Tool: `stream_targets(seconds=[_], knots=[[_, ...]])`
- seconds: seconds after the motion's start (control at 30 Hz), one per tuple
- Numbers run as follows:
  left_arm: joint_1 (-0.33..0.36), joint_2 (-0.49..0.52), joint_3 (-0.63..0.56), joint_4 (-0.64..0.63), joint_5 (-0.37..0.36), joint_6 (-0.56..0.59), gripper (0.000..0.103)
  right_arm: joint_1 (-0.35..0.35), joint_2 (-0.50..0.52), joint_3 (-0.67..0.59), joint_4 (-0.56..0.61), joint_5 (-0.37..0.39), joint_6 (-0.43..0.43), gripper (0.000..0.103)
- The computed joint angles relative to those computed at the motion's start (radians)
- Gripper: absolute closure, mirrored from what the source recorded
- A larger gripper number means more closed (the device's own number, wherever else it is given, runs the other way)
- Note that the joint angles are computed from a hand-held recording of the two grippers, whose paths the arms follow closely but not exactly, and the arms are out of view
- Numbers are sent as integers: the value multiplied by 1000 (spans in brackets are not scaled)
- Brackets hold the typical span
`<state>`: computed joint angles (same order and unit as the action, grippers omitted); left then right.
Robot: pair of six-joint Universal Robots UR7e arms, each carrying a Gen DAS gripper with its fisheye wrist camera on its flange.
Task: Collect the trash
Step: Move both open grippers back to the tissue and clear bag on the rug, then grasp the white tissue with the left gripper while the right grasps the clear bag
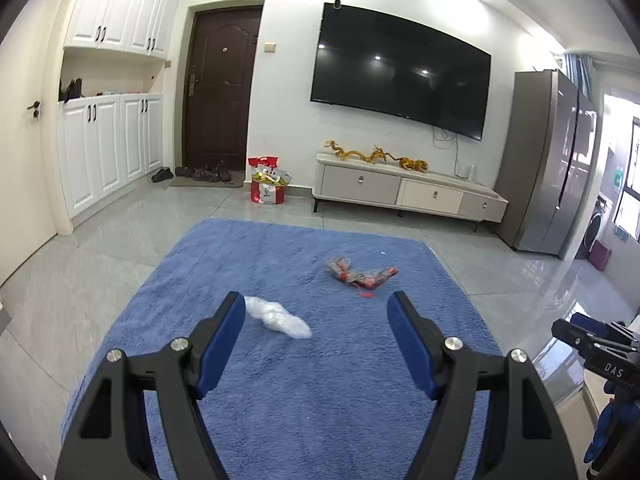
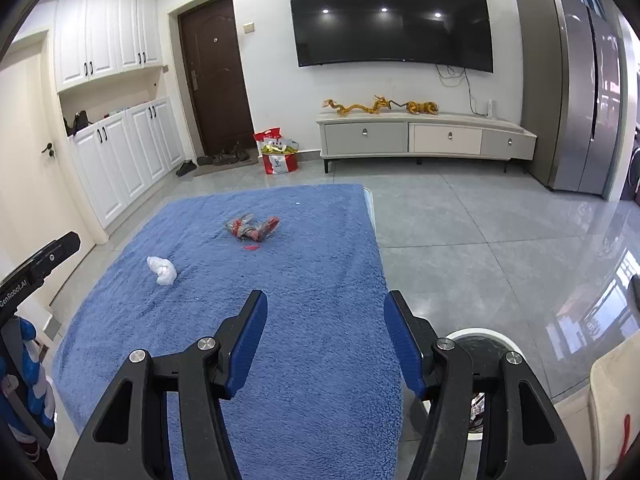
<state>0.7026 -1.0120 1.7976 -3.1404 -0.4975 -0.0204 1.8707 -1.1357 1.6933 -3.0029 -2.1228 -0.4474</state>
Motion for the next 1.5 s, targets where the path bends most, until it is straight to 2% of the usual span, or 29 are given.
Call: stream_targets(seconds=[0.2,0.37,0.47,0.57,0.73,0.87,1.13,1.23,1.4,1.43,1.5], knots=[[32,-56,49,35,9,-71,30,17,32,-32,29,-8,-3,41],[72,-103,85,65,31,-123,29,8,55,-64,52,1,2,41],[98,-124,92,110,20,-152,28,-1,66,-77,73,14,12,41],[122,-129,88,165,-24,-183,28,-9,85,-99,98,20,14,41],[184,-101,20,275,-182,-226,28,-23,126,-150,141,35,9,41],[221,-48,-60,339,-240,-232,28,-32,167,-203,174,47,-4,41],[287,96,-262,443,-277,-222,28,-63,309,-401,288,106,-27,41],[309,138,-323,476,-278,-227,28,-75,384,-506,346,133,-35,41],[329,182,-371,480,-269,-214,30,-89,526,-712,448,171,-47,35],[331,185,-371,470,-269,-208,32,-92,550,-749,468,178,-42,35],[336,191,-371,453,-273,-196,45,-100,603,-834,518,199,-29,35]])
